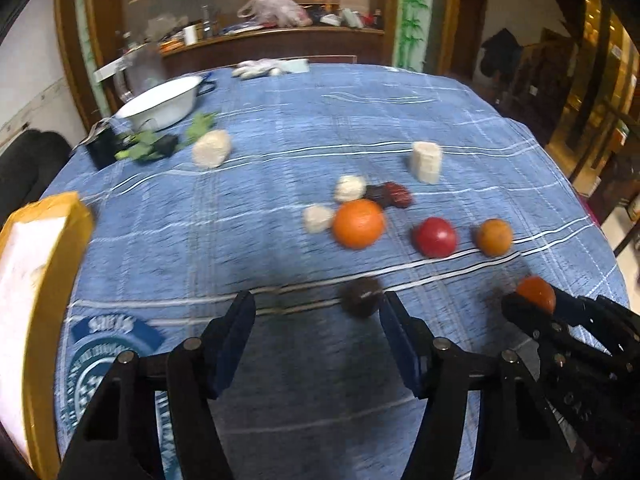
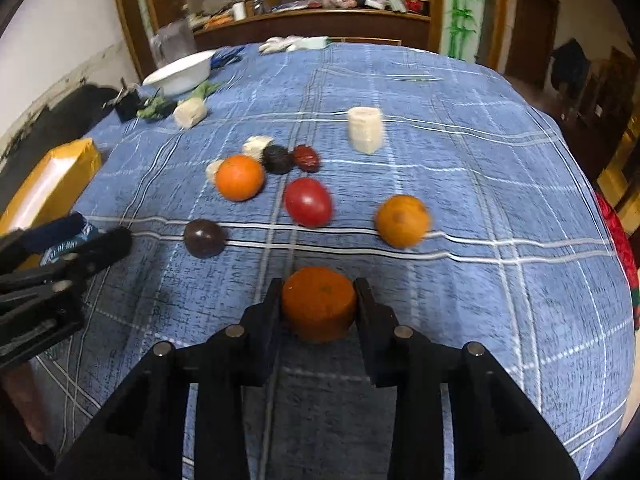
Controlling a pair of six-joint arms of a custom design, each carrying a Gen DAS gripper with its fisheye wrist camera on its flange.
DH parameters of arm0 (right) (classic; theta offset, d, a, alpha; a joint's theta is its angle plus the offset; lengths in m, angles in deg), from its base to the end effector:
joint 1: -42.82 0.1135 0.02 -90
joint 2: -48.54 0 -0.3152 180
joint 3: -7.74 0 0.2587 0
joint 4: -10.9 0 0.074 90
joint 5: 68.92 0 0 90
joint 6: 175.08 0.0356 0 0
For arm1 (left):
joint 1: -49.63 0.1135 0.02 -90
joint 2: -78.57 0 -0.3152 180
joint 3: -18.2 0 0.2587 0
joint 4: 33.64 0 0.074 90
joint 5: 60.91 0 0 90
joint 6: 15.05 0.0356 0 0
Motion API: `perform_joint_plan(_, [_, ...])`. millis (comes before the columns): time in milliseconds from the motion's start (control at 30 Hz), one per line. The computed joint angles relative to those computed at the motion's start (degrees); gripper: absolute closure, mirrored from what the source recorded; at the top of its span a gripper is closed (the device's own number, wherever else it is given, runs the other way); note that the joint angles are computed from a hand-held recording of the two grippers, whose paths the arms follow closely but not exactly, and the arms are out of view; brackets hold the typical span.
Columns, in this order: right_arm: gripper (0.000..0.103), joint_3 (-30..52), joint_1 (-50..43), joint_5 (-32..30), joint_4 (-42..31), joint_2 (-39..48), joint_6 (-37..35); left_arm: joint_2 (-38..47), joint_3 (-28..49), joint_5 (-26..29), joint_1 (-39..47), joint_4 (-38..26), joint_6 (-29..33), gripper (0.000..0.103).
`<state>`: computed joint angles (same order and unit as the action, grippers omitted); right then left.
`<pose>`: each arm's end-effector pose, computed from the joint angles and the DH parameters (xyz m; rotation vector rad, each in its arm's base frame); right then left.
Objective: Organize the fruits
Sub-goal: 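Grasp the dark plum with the left tool while the right tool grasps an orange, then carry plum and orange into the white tray and open both tools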
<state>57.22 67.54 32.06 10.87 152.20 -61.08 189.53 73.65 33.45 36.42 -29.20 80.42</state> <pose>0.2840 0.1233 0.1216 0.0617 2.4948 0.1138 0.3382 -0.0822 0.1094 0.4327 2.4264 -0.1524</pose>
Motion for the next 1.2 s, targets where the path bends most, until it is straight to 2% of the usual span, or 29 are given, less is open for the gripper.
perform_joint_plan(67, [0.067, -2.1, -1.3, 0.0, 1.2, -1.8, 0.6, 1.6, 1.5, -0.6, -1.6, -0.4, -0.4, 0.039])
perform_joint_plan(133, [0.067, -3.8, -2.4, -0.4, 2.2, -3.0, 1.3, 3.4, 2.9, -1.7, -2.7, -1.0, -0.5, 0.056])
perform_joint_plan(167, [0.067, -4.5, -2.9, -0.6, 2.6, -3.6, 1.5, 4.7, 4.3, -2.2, -3.0, -2.3, -0.3, 0.059])
perform_joint_plan(267, [0.067, -5.8, -3.5, -0.9, 3.5, -4.7, 1.7, 5.5, 3.6, -2.1, -3.0, 0.4, -0.6, 0.069])
perform_joint_plan(300, [0.067, -6.1, -3.5, -1.0, 3.7, -5.0, 1.8, 5.5, 3.5, -1.3, -2.8, 0.4, -0.3, 0.077])
perform_joint_plan(333, [0.067, -6.4, -3.5, -1.0, 3.7, -5.5, 1.8, 5.3, 3.1, -1.4, -2.9, 0.7, 0.1, 0.081])
perform_joint_plan(800, [0.067, -6.5, 1.5, 1.9, 1.2, -8.6, 3.1, -5.9, -6.6, -3.5, 0.9, 1.8, 0.0, 0.082])
perform_joint_plan(1200, [0.067, -2.4, 9.3, 6.2, -3.4, -8.7, 4.9, -12.0, -9.7, -0.9, 10.0, 1.6, 0.6, 0.082])
